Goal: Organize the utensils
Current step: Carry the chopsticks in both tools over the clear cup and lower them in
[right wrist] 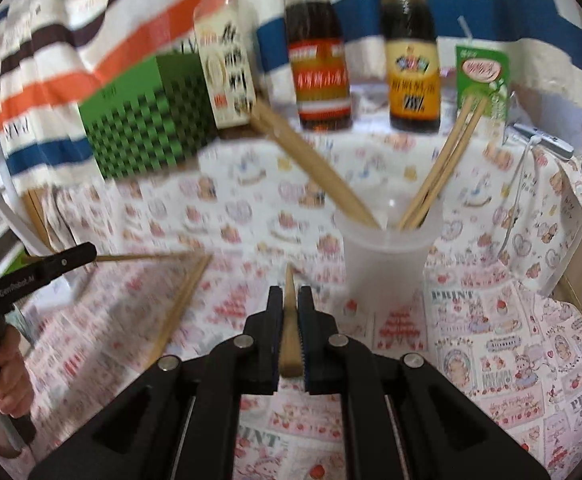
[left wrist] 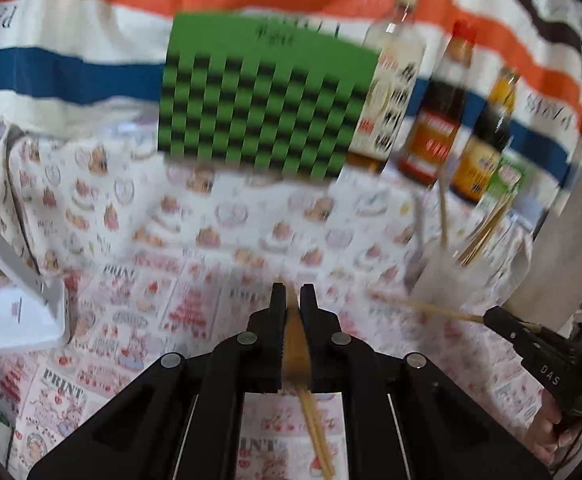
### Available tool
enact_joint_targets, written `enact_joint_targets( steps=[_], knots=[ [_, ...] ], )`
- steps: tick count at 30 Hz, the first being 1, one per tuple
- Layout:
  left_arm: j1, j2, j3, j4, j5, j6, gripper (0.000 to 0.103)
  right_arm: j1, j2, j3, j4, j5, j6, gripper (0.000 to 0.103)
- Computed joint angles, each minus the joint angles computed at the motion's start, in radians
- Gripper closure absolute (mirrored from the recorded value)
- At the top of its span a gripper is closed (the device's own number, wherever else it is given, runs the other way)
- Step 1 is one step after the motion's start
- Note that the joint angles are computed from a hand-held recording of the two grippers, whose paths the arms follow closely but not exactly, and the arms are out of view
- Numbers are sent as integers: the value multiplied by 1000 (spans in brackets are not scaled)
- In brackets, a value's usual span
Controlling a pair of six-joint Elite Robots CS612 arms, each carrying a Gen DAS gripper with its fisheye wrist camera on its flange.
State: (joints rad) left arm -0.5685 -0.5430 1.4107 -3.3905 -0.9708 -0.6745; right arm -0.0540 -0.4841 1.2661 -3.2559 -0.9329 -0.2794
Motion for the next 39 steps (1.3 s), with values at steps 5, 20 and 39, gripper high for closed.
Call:
enact_joint_targets(
  steps=[5, 20, 39],
  knots=[
    [-10, 10, 5, -144, 39, 57, 97, -19, 11, -6, -104, 77, 124, 96],
    [-28, 22, -30, -257, 50, 200, 97, -42, 13, -36, -217, 109, 257, 96],
    [-41, 91, -333, -77, -168, 415, 97, -40, 89, -279, -323, -50, 456, 96]
  ],
)
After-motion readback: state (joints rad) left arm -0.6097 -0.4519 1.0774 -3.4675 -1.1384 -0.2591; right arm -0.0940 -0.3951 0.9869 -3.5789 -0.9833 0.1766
